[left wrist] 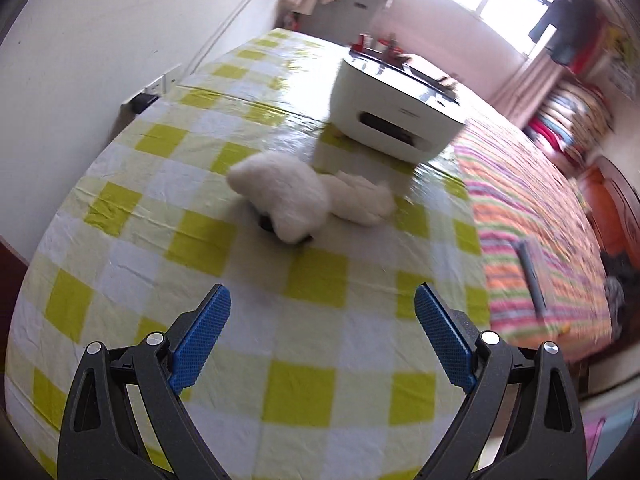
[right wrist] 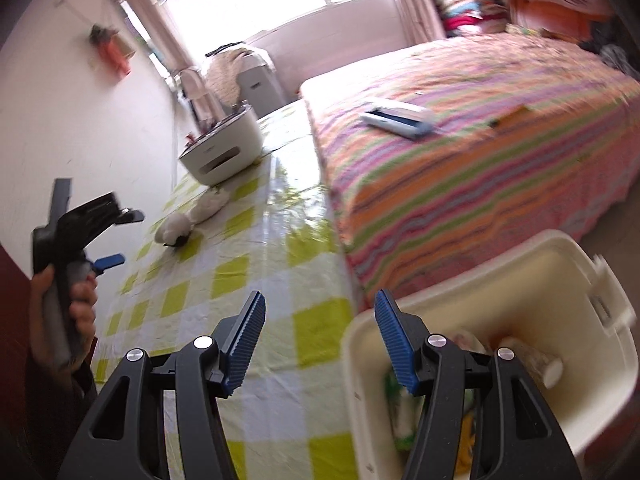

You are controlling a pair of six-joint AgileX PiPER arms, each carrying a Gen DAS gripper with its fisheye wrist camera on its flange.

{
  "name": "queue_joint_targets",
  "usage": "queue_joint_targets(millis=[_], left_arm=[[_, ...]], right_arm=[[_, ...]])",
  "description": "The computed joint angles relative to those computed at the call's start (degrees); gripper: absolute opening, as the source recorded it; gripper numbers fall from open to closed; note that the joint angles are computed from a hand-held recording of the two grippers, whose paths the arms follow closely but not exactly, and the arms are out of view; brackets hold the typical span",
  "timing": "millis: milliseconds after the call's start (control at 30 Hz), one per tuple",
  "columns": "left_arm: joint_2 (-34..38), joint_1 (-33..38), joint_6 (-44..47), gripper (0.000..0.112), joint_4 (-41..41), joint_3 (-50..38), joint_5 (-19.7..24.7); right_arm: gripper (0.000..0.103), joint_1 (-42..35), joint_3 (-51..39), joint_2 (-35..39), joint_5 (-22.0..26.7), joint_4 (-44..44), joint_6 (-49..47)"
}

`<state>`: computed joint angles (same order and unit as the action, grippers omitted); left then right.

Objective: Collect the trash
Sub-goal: 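Move both tools back over the table toward the white plush toy and tissue, then grasp the white plush toy with the left tool while the right tool grasps the tissue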

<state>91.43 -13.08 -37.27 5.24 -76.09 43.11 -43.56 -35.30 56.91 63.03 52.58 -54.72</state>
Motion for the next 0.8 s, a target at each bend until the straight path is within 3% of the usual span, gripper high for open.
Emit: queue_joint_targets(millis=[167,367,500,700,800], left_arm=[[10.95,4.89,2.25,0.092,-2.84,-12.33,5.21],[21.29,8.6,3.84,0.092,-5.62,-23.68,10.54],[27.34,10.12,4.27,0.092,-6.93,-31.33,13.9],[34.05,12.56,7.42,0.09,-13.45,-39.93,18.53],[35.59,12.77,7.47,0.076,-13.67,-41.58,19.3]], right_arm=[[0.056,18.14,-7.71,9.61,-10.14,2.29,2.54],[0.056,31.45,-20.19,24.3,-16.12,4.89,2.45],[0.056,37.35,-32.84,36.22,-14.43,4.51,3.71],[0.056,42.31,-54.73,53.34,-5.29,1.99,4.4],[0.056,44.73,-66.6,61.19,-0.95,-0.94,6.11]])
